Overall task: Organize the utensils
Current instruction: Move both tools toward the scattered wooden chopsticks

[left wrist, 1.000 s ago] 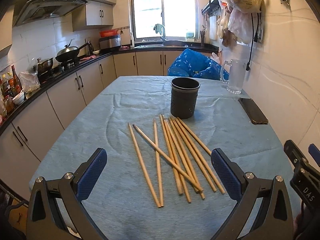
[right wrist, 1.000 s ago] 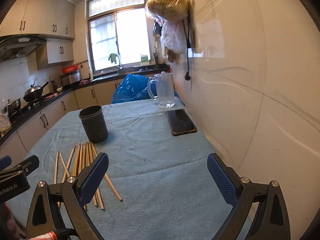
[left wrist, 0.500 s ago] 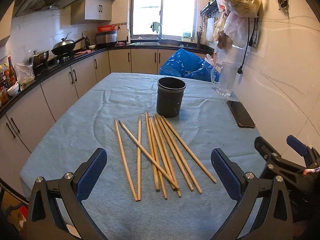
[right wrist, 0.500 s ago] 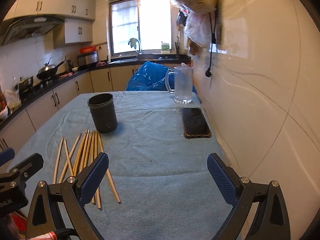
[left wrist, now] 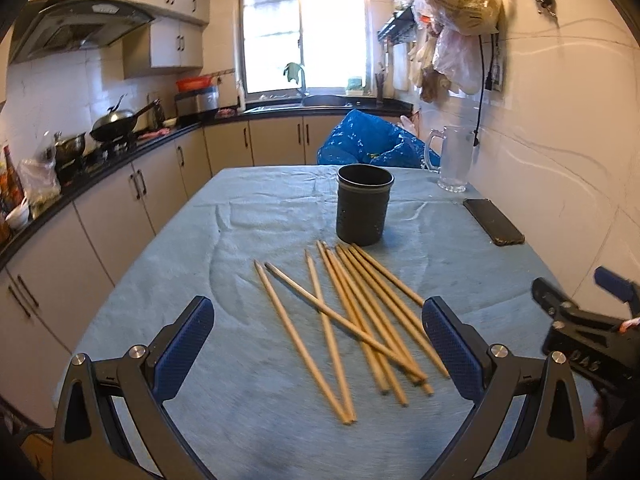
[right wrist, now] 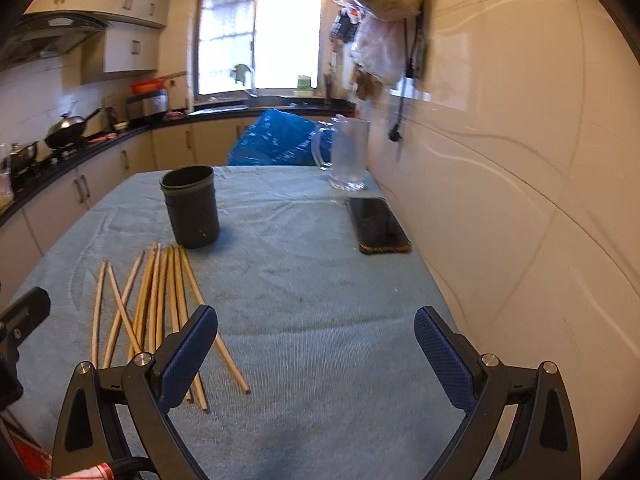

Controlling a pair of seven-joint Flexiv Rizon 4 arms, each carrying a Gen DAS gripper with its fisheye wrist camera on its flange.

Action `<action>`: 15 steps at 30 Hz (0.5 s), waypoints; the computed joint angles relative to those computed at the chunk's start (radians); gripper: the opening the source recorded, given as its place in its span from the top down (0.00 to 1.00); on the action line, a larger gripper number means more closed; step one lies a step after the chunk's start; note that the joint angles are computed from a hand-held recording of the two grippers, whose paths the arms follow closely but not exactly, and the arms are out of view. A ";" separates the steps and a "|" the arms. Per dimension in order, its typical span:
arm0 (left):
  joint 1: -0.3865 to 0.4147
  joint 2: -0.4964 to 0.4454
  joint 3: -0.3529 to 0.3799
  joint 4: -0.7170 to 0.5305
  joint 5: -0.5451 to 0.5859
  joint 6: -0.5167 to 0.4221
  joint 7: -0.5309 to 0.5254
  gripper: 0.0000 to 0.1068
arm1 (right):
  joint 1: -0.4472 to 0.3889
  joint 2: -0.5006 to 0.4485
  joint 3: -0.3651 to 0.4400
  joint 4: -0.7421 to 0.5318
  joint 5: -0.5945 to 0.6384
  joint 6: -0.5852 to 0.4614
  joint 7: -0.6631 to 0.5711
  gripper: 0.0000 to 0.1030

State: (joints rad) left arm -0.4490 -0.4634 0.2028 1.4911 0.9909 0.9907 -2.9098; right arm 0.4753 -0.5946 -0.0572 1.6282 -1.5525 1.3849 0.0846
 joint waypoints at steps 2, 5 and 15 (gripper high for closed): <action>0.016 0.004 0.005 0.017 0.013 0.035 0.015 0.04 | 0.027 0.011 0.013 0.011 0.062 -0.067 -0.049 0.02; 0.044 0.014 0.006 0.044 0.006 0.089 0.052 0.04 | 0.069 0.019 0.017 0.007 0.139 -0.149 -0.104 0.02; 0.051 -0.007 0.057 0.055 0.015 0.216 0.051 0.04 | 0.139 -0.002 -0.034 -0.104 0.048 -0.196 -0.061 0.02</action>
